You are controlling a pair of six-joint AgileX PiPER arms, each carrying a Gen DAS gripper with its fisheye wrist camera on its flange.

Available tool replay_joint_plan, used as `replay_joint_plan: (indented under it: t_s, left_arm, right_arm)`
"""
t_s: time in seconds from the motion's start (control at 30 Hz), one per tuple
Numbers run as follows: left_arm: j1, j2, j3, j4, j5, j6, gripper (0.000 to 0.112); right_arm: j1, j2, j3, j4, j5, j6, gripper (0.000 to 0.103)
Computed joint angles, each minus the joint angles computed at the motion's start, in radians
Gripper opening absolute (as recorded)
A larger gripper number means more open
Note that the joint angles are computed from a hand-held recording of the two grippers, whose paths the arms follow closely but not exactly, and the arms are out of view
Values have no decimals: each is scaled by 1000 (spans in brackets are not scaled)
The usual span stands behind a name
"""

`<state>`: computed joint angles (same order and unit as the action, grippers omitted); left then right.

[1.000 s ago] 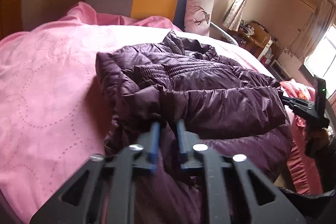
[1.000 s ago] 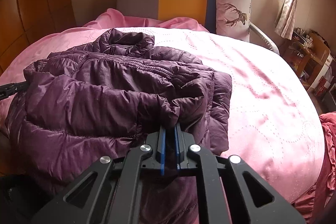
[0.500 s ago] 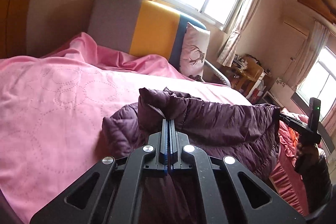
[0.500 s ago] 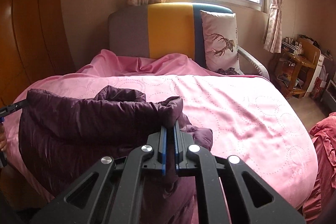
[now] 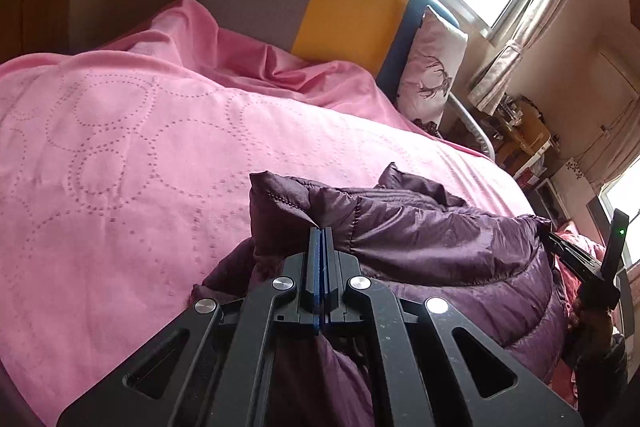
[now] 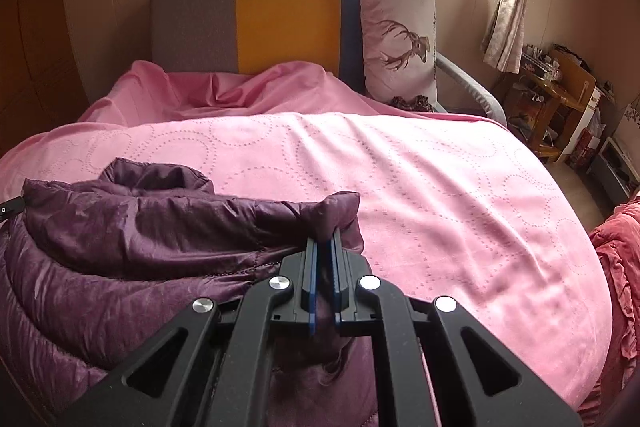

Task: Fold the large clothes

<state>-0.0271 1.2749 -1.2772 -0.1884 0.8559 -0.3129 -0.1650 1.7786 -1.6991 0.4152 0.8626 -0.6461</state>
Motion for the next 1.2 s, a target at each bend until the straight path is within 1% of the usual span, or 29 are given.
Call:
replay_joint_plan:
  t_s: [0.07, 0.13, 0.2, 0.27, 0.37, 0.4, 0.47, 0.53, 0.57, 0.6, 0.67, 0.77, 0.8, 0.83, 0.87, 0.9, 0.97, 1.0, 1.03, 1.1, 1.13, 1.17, 1.2]
  left_arm:
    - [-9, 34, -5, 18, -4, -10, 0]
    - [-13, 75, -16, 33, -7, -20, 0]
    - [-12, 114, -30, 40, -1, -25, 0]
    - [-24, 148, -40, 90, 15, -59, 0]
    - [-5, 163, -2, 45, -22, -33, 0]
    - [-17, 166, -4, 67, -24, -47, 0]
    - [-54, 162, 8, 136, -43, -93, 0]
    - [-77, 149, 52, 185, -90, -145, 0]
    - [-93, 141, 67, 220, -101, -184, 0]
    - [-104, 142, 63, 249, -92, -204, 0]
    - [-122, 147, 45, 303, -63, -245, 0]
    - [-155, 134, -1, 407, 29, -334, 2]
    - [-177, 114, -15, 452, 72, -381, 13]
    - [-206, 93, -28, 503, 104, -429, 23]
    - [-242, 67, -29, 557, 122, -477, 42]
    - [-298, 27, -25, 628, 137, -547, 54]
    - [-390, -10, -37, 718, 170, -642, 56]
    - [-457, -19, -52, 771, 196, -701, 56]
    - [-505, -23, -58, 804, 203, -745, 56]
    - [-613, -3, -77, 849, 207, -816, 56]
    - [-652, 17, -83, 865, 210, -842, 56]
    - [-691, 36, -86, 881, 210, -873, 56]
    - [-721, 60, -87, 887, 196, -893, 56]
  right_arm:
    - [21, 40, -6, -39, -23, 36, 5]
    - [34, 82, -28, -59, -27, 69, 5]
    - [46, 128, -69, -85, -8, 102, 5]
    - [59, 173, -108, -119, 14, 133, 6]
    - [61, 203, -112, -102, 21, 128, 6]
    - [65, 200, -94, -105, -3, 123, 6]
    - [75, 180, -25, -102, -82, 97, 6]
    - [83, 182, -17, -121, -105, 116, 6]
    - [88, 178, -11, -133, -114, 123, 7]
    - [89, 174, -7, -136, -118, 124, 7]
    - [87, 172, -20, -141, -99, 133, 9]
    - [67, 127, -4, -121, -82, 116, 20]
    - [57, 97, 23, -101, -98, 99, 37]
    - [48, 62, 54, -78, -117, 81, 50]
    - [37, 25, 86, -39, -129, 50, 51]
    - [23, -15, 119, 13, -129, 5, 51]
    - [15, -102, 197, 82, -135, -56, 51]
    - [8, -151, 244, 139, -128, -102, 55]
    - [5, -194, 289, 192, -120, -140, 60]
    - [16, -278, 388, 274, -124, -205, 67]
    - [33, -315, 439, 291, -150, -226, 70]
    - [52, -341, 481, 298, -181, -243, 71]
    - [81, -358, 518, 282, -214, -241, 73]
